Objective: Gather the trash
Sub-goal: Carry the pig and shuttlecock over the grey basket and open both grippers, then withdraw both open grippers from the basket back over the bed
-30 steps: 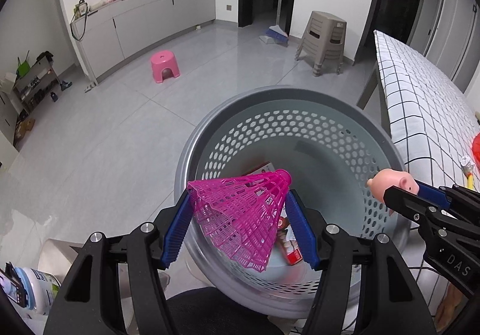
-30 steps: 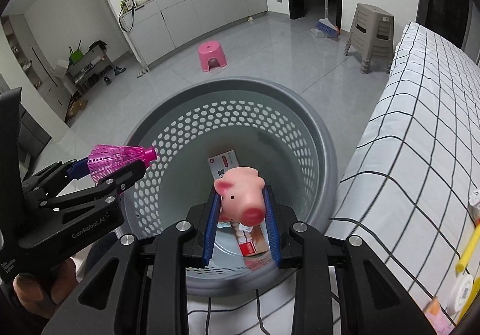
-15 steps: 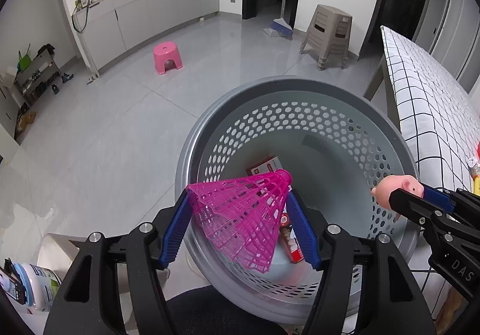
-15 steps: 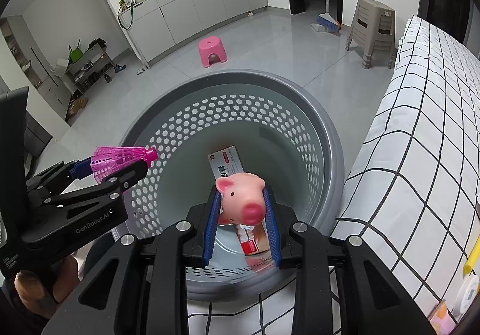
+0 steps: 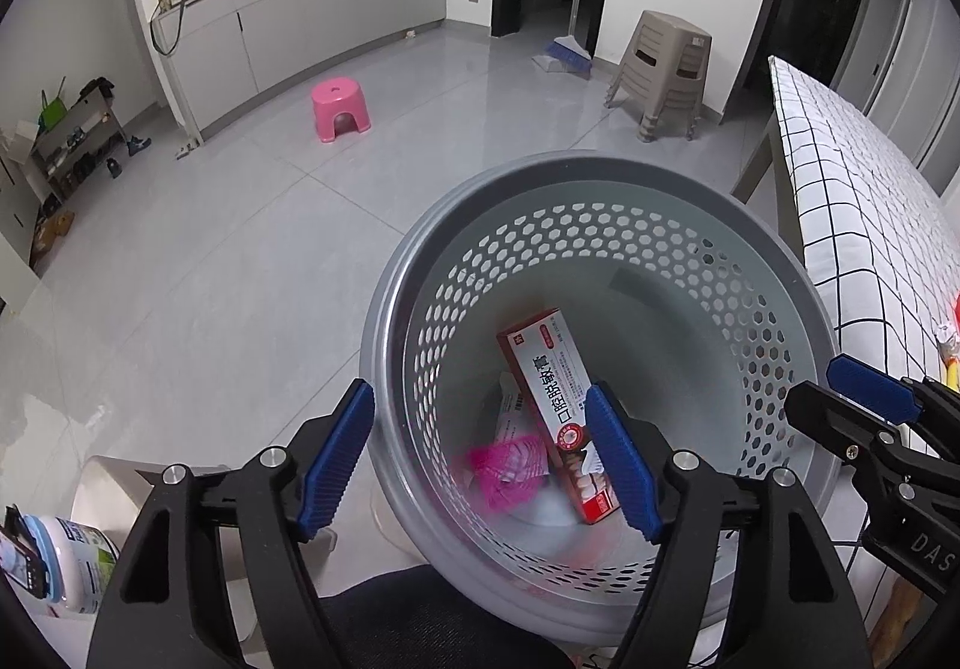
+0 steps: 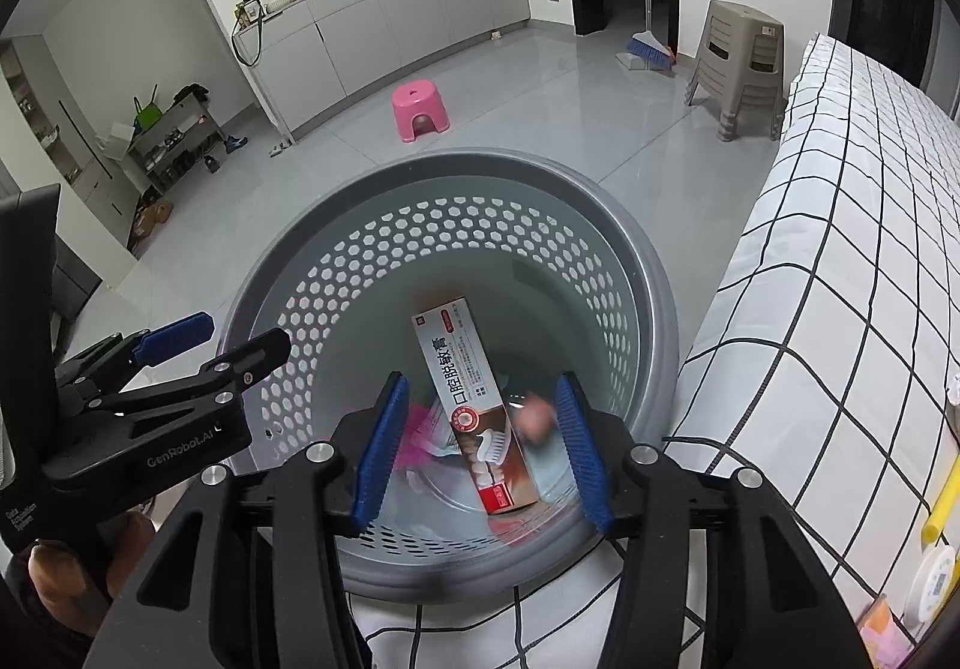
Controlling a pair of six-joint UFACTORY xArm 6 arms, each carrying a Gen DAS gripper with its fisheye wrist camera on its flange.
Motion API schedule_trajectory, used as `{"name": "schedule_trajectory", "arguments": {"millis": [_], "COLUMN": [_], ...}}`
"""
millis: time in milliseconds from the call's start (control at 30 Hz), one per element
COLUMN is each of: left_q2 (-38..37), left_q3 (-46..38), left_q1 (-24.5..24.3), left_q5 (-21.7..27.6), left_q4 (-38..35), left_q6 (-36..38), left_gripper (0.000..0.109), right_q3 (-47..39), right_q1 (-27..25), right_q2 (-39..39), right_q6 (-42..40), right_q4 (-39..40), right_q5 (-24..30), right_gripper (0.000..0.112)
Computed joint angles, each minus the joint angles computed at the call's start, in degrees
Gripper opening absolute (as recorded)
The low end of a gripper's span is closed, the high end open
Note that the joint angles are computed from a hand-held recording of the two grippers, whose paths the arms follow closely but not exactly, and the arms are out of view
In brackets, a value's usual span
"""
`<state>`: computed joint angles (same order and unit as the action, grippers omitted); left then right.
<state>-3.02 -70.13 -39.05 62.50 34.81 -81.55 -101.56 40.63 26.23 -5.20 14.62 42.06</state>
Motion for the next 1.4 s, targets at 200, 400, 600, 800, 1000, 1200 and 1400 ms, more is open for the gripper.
{"name": "schedule_trajectory", "arguments": {"millis": [200,400,600,800,1000,1200,1400], "left_q2": [-0.5,-0.8,-0.9,-1.0,-0.5,1.1,4.0], "left_q3": [0.4,0.4,-0.7,-2.0,-3.9,-6.7,-10.9], "left_q1": [-0.3,-0.7,-2.0,-3.8,-6.5,-8.9,-11.1], "left_q5": [0.1,0.5,2.3,4.5,7.5,8.9,9.4], "left_q4": [0.0,0.0,0.9,2.0,3.7,4.9,6.1], "left_q6": [-0.4,-0.5,-1.3,-2.4,-3.8,-4.1,-4.2], "left_gripper": [0.072,0.072,0.074,0.077,0.079,0.084,0.088], "right_q3": [0.1,0.6,3.9,8.7,14.7,22.0,30.1], "right_q1": [0.0,0.0,0.2,0.5,0.1,-1.0,-3.6], "right_q2": [-0.1,-0.6,-3.0,-6.7,-11.4,-17.6,-25.0], "right_q6": [0.0,0.1,-0.1,0.3,2.8,8.6,15.4], "right_q4": [0.1,0.3,0.5,-0.3,-3.0,-9.3,-16.9], "right_q5": [-0.1,-0.7,-3.4,-6.4,-10.4,-14.9,-17.3], "right_gripper": [0.049,0.05,0.057,0.063,0.07,0.075,0.079]}}
